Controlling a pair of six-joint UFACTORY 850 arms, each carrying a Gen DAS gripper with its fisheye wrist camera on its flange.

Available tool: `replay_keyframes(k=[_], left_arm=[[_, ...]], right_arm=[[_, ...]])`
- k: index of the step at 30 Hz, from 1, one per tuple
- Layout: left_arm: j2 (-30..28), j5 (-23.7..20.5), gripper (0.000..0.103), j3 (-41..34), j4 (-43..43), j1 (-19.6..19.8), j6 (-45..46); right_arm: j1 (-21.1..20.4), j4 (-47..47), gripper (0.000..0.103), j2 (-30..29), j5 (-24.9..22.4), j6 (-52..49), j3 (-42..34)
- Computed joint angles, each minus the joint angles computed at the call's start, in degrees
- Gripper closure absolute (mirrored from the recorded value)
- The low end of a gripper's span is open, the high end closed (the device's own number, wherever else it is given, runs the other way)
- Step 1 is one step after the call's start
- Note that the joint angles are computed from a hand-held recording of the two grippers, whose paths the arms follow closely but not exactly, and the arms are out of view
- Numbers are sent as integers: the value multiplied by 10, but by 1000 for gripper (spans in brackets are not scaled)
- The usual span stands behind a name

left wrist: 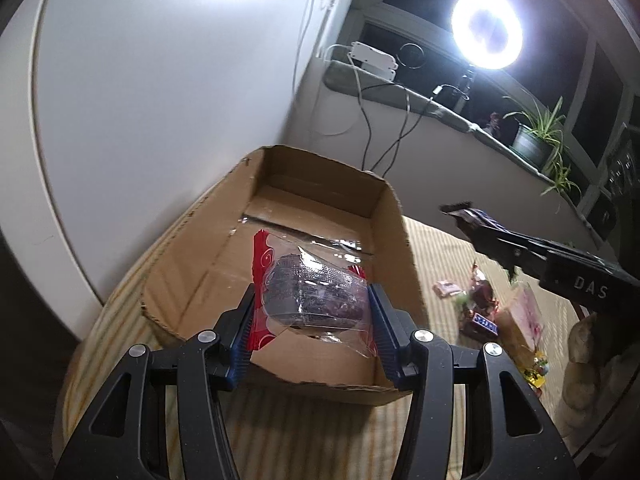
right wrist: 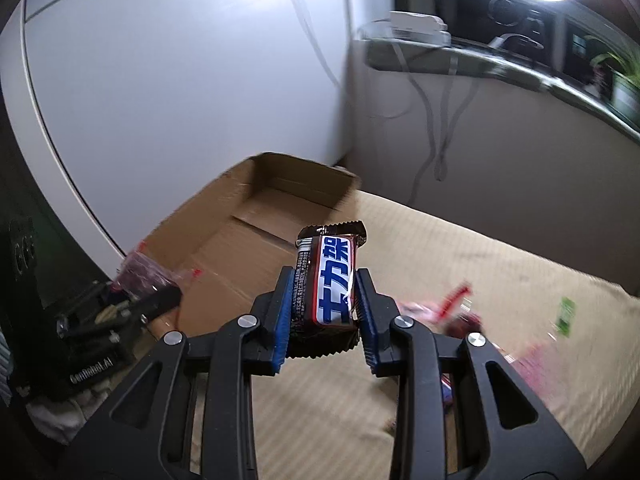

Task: Organize snacks
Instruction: 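Carry both snacks to the cardboard box and open both grippers to drop them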

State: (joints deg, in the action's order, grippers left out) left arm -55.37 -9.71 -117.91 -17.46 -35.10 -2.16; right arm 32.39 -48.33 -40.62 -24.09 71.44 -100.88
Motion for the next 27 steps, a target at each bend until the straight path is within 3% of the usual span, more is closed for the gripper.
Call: replay_keyframes(k=[9, 18, 19, 20, 22, 27], left_arm=[[-3, -11, 52, -7, 26, 0, -30], [-7, -22, 49, -16, 82, -1, -82], [-7, -24, 46, -17, 88, -2, -88], [-6, -22, 40, -16, 109, -3, -109], [0, -16, 39, -8, 160, -4, -159], [22, 2, 39, 24, 271, -5, -282]], right_arm=[[-3, 155, 72, -89, -9, -187, -123], [-11, 258, 71, -112, 0, -285, -152], [-11, 261, 65, -110, 4, -290, -150], [-11, 262, 51, -109, 5, -293, -149], [-8, 209, 31, -99, 13, -245, -135], [-10, 141, 29, -59, 35, -177, -85]])
